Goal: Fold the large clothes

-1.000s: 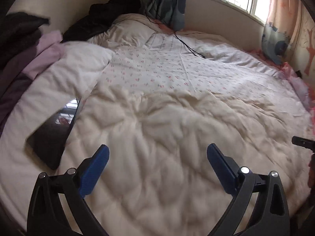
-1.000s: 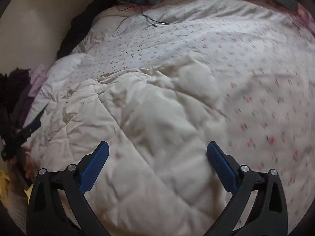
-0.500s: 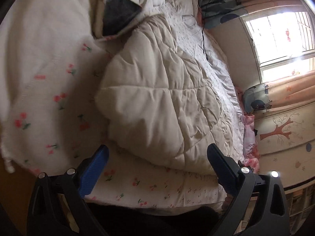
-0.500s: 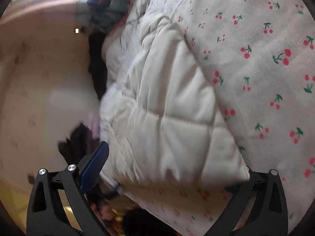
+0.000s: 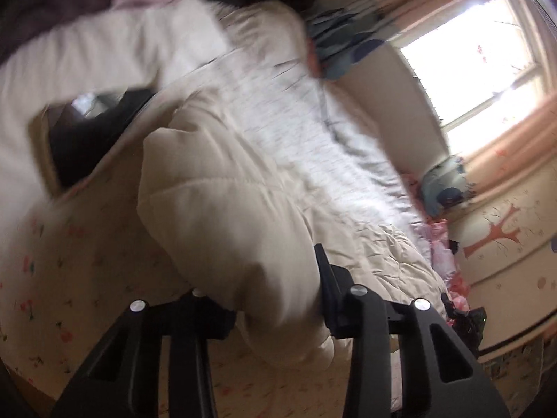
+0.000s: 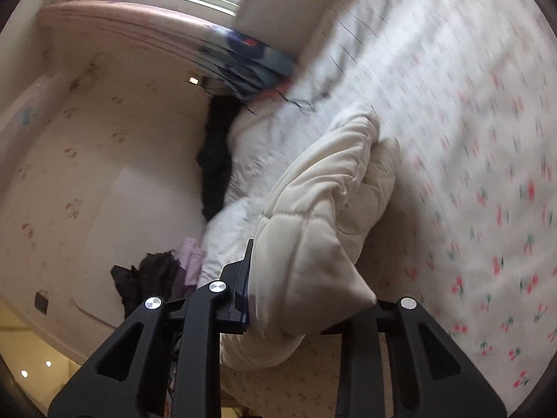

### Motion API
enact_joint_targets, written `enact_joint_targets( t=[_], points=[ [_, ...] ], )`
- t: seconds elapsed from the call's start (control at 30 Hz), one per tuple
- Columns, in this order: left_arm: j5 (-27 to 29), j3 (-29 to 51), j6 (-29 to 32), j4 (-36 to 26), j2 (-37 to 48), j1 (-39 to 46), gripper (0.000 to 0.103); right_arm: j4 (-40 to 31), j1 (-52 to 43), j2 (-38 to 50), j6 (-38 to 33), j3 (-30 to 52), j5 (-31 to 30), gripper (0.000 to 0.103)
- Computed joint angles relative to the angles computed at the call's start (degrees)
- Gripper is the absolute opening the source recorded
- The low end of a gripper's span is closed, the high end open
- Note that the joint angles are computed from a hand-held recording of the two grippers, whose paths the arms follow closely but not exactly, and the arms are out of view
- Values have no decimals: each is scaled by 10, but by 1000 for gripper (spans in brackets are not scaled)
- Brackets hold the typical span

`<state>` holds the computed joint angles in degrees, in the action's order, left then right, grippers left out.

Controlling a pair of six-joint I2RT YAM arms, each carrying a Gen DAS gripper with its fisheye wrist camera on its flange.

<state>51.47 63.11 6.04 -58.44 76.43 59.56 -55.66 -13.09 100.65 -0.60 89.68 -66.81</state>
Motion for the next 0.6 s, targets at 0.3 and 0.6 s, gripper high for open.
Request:
enact_joint_targets(
  t=[0.3,0.6],
  points=[
    [-30,-160,-6,15,-6,-93,45,-299,-190,62,-363,64,94,33],
    [-88,-161,-104,46,-92,-102,88,-67,-316,-93,-214,-76,104,61]
  ],
)
